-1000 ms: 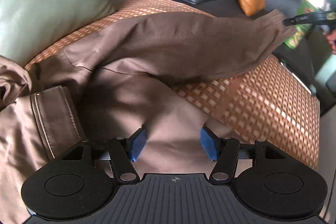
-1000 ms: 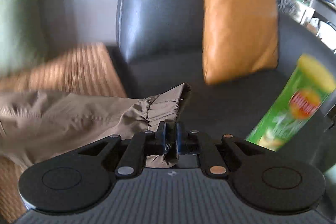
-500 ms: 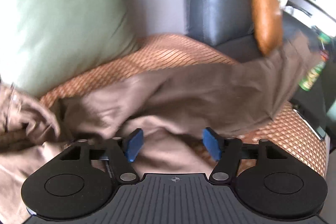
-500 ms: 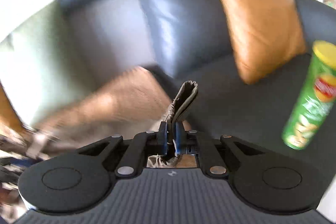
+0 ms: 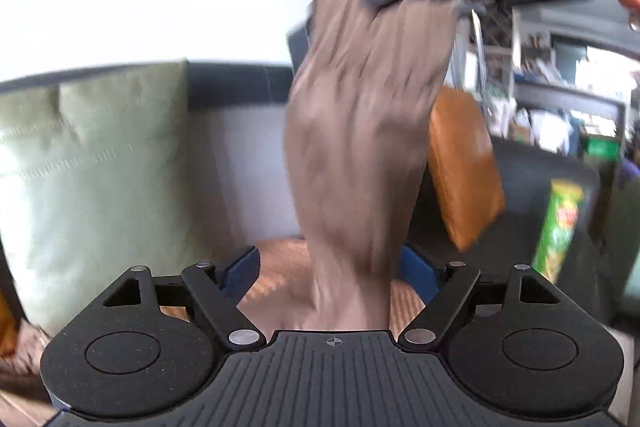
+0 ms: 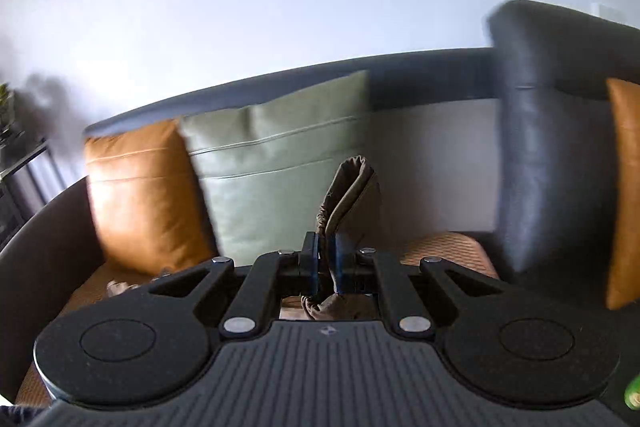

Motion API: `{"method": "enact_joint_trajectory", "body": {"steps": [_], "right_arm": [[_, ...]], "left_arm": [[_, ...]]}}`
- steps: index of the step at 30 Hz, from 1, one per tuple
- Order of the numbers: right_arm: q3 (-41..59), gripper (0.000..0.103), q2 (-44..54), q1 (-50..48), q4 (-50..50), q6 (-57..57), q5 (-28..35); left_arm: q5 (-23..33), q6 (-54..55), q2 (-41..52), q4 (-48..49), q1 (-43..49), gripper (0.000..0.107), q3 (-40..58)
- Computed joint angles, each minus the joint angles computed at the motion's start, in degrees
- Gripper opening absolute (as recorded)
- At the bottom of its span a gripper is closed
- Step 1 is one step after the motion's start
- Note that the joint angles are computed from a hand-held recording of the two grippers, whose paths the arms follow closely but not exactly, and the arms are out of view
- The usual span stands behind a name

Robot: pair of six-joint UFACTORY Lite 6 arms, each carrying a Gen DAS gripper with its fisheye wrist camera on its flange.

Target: Fold clothes

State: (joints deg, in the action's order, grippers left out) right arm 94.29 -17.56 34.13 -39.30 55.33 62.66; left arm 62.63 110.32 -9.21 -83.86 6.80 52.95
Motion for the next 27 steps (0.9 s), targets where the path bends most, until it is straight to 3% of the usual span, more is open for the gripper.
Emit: {"method": "enact_joint_trajectory", "body": {"steps": [6,7,8,9,10,12,13,14,17,19,23,27], "right_arm": [[10.76,0.01,12.43,5.94,0.45,-0.05,-1.6],[11.59,0.009,13.56,6.73,0.41,-0.03,-2.02],[11.81,0.009,14.44,6.58,0.89,-0.11,-3.3],[12.72,0.008,15.45,7.45,0.03,0.41,-3.63],[12.25,0.008,14.98,9.05,-3.23,1.4,-4.05],[10.4,0.021,13.84,13.28,-12.36,5.37,-4.26],[9.06,0.048,12.74,16.12,-18.35,8.62,-2.82],[7.74,0.066,11.72,19.1,-24.2,11.71,-0.42],[-0.7,0.065,6.0,23.21,-31.26,18.19,2.54],[-9.9,0.067,2.04,21.49,-30.08,24.09,0.83],[-31.01,0.068,1.62,16.4,-24.43,36.9,-8.29],[-40.21,0.068,10.83,13.21,-29.43,55.55,-21.77]], "left_arm": [[-4.92,-7.37,3.82,-0.91,-3.17,0.088,7.33],[-4.49,-8.28,5.12,-0.58,-3.03,0.075,8.88],[-3.47,-9.91,6.85,0.39,-2.45,0.03,11.14],[-2.64,-13.31,9.53,2.27,-1.7,0.013,14.65],[-1.9,-18.61,13.25,5.14,-0.82,0.013,19.63],[-1.59,-23.73,19.61,6.78,2.37,0.012,27.81],[-1.84,-25.64,22.76,7.04,4.02,0.012,31.91],[-2.18,-27.84,26.08,7.42,5.51,0.011,36.37],[-0.94,-34.04,35.19,8.59,10.58,0.011,50.12],[-0.82,-37.29,39.87,8.63,13.53,0.011,58.02],[0.92,-42.34,46.45,7.55,20.57,0.011,70.28],[2.18,-34.05,46.04,2.69,28.98,0.012,67.36]]}}
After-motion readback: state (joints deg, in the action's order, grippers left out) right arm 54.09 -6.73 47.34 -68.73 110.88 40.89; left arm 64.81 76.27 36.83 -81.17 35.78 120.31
